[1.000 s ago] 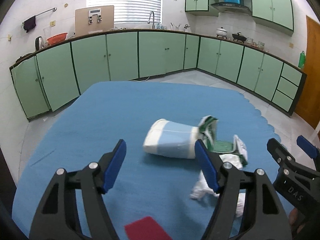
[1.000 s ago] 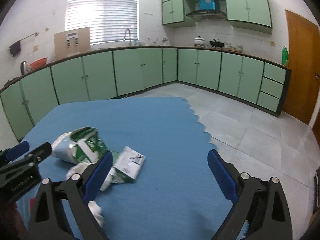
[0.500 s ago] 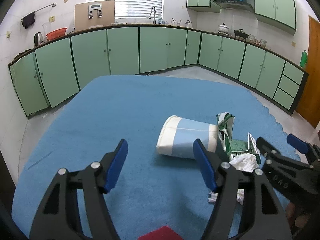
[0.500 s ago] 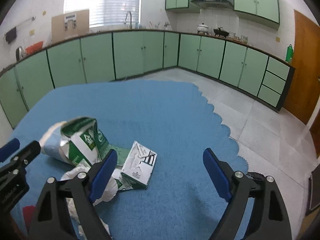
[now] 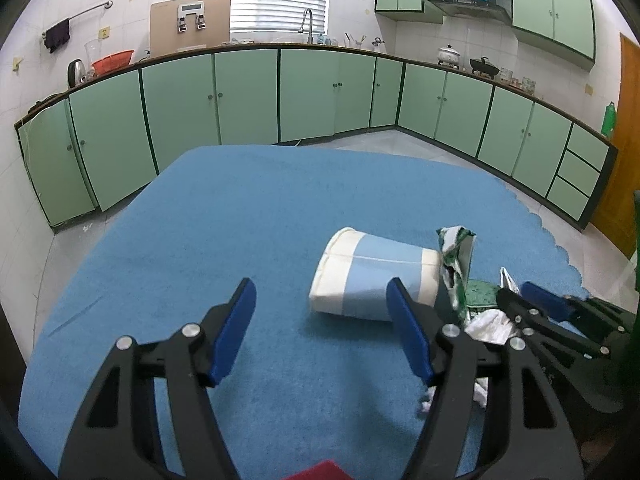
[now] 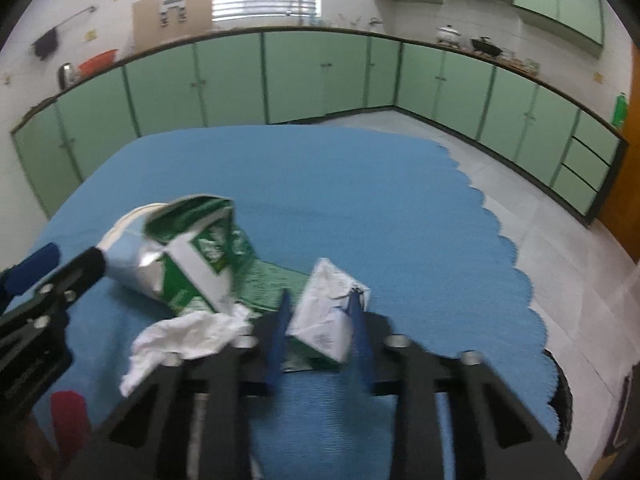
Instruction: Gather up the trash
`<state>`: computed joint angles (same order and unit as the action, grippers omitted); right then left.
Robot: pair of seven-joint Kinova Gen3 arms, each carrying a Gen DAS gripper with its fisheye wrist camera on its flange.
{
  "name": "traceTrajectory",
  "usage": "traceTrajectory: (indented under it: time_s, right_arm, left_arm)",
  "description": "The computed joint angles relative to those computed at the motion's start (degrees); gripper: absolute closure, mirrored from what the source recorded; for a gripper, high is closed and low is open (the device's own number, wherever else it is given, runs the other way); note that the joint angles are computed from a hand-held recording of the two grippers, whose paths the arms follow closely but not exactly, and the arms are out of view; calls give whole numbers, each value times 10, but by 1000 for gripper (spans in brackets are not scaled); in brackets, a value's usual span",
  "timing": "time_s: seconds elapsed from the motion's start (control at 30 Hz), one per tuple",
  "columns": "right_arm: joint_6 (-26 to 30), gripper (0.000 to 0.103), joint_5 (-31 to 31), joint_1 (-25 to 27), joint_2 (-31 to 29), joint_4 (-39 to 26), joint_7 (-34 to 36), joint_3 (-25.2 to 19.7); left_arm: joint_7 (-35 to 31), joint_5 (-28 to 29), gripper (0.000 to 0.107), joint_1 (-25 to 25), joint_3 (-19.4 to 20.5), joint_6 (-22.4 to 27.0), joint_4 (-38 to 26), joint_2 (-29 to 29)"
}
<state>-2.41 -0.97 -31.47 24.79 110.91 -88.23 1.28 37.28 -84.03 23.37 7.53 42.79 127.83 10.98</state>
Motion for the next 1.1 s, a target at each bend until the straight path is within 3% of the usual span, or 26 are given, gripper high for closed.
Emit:
traceTrajectory:
  time_s: [0.13,0.27,0.5,0.67,0.8,0.93,1.0,1.1]
  right_arm:
    - [-32,97,-6,22,-8,18,-6,-19]
    - [-51,100,-12,64,-14,29,-20,-51]
    - [-91,100,-53,21,-21,45,6,8]
    - [-95,100,-70,22,-21,46,26,9]
    - [-80,100,-70,29,-17,37,31,0]
    - [-66,95,-63,36,-17,30,30,-4]
    - [-70,86,-57,44,-23,36,28,-10]
    - [-90,75,-56,51,-31,54,25,-18]
  left_arm:
    - [-3,3,42,0,0,-1,-2,2]
    - [-7,3,42,-1,-2,-6,-6,3]
    - [-23,-1,38,-6,-5,-26,-20,6]
    - [1,-26,21,-1,-3,-32,-17,4]
    - [-42,-6,21,-21,-8,-69,-34,12]
    - [-92,14,21,-39,-23,-126,-44,16]
    - [-103,15,22,-39,-31,-142,-45,18]
    - [-88,-7,42,-39,-42,-165,-38,16]
